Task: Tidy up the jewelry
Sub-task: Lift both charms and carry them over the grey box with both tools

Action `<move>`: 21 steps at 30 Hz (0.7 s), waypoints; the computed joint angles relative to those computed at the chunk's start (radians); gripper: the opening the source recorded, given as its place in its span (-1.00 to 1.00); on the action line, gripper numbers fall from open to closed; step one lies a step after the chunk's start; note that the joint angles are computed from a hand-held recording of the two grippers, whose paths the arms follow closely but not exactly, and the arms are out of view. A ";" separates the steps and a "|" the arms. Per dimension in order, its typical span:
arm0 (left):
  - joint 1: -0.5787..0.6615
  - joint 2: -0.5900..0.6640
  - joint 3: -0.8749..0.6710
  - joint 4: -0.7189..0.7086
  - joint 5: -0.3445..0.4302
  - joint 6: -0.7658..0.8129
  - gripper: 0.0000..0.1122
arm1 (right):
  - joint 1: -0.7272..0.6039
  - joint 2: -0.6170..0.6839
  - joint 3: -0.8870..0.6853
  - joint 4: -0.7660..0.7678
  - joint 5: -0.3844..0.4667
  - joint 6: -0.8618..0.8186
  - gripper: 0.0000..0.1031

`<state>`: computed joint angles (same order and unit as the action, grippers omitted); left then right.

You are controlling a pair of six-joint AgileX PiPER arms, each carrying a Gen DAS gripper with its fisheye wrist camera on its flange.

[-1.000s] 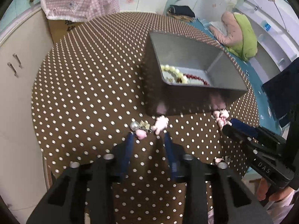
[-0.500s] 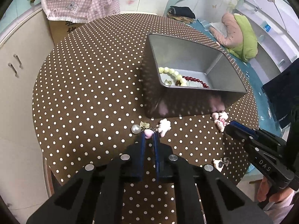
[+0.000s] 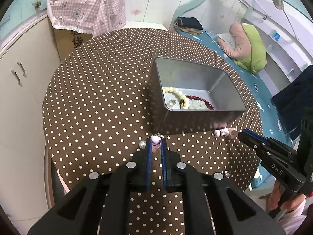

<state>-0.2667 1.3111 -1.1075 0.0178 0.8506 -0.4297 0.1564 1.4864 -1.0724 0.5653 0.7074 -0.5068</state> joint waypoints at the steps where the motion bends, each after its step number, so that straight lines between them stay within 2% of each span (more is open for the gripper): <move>1: -0.001 -0.002 -0.004 0.007 0.002 -0.006 -0.86 | 0.000 -0.001 -0.003 0.000 0.000 0.002 -0.72; 21: 0.040 -0.021 -0.046 0.036 0.018 -0.009 -0.86 | -0.021 -0.018 -0.071 0.016 0.009 0.007 -0.72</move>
